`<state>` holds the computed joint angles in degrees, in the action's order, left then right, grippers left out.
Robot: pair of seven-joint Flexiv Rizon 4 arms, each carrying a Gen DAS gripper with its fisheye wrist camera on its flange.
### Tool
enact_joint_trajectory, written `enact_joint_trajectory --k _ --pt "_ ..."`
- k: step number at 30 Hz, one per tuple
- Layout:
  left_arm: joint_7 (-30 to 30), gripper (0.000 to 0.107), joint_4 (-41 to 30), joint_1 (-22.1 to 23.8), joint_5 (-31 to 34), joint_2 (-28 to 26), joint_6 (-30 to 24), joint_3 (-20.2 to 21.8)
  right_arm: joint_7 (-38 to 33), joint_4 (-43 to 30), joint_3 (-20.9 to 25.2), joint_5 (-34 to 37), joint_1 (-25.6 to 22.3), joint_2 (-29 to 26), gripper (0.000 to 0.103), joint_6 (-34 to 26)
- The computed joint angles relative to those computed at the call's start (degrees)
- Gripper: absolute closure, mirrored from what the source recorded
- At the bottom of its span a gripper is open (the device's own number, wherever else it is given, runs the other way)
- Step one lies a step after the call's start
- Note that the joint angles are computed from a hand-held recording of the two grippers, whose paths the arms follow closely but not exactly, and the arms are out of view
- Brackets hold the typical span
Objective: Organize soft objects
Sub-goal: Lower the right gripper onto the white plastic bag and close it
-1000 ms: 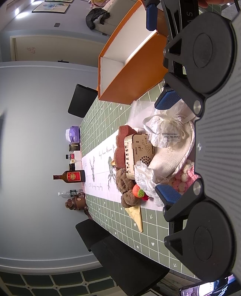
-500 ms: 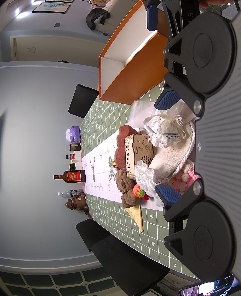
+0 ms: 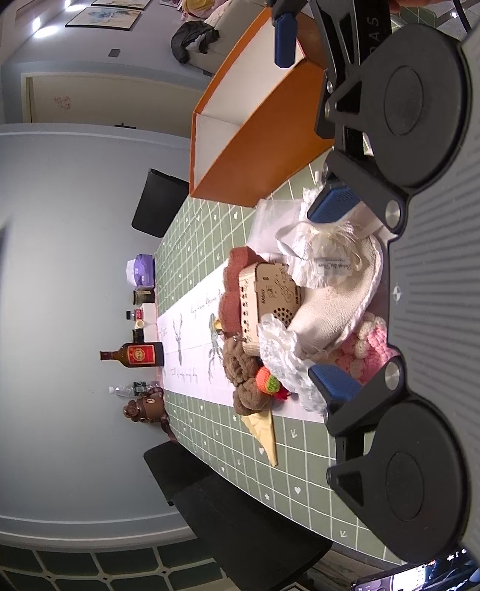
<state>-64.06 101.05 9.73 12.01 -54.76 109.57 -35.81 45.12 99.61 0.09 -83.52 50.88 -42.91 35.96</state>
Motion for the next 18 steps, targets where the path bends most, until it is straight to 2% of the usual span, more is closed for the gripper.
enact_joint_trajectory --k 4,6,10,14,18 --pt "1.6 0.021 -0.9 0.8 -0.2 -0.7 -2.5 -0.6 -3.8 -1.6 -0.7 -1.9 -0.3 -1.1 0.014 1.4" --pt "2.8 0.021 -1.7 0.5 -0.2 -1.4 -1.6 -0.2 -5.2 -2.4 -1.1 -2.7 -0.7 -1.6 0.017 2.5" --pt "3.9 0.021 -5.1 -2.9 -0.4 -2.7 1.8 3.9 -5.5 -3.7 -2.0 -4.4 -2.0 -2.7 0.024 5.6" --pt "4.9 0.021 -9.1 -5.6 -0.4 -3.9 2.0 7.2 -4.6 -5.9 -3.0 -6.6 -4.0 -4.3 0.024 10.6" --pt "6.5 0.021 -12.2 -5.0 -0.4 -5.7 -2.1 4.9 -7.2 -8.5 -4.1 -7.2 -5.3 -6.4 0.024 14.7"
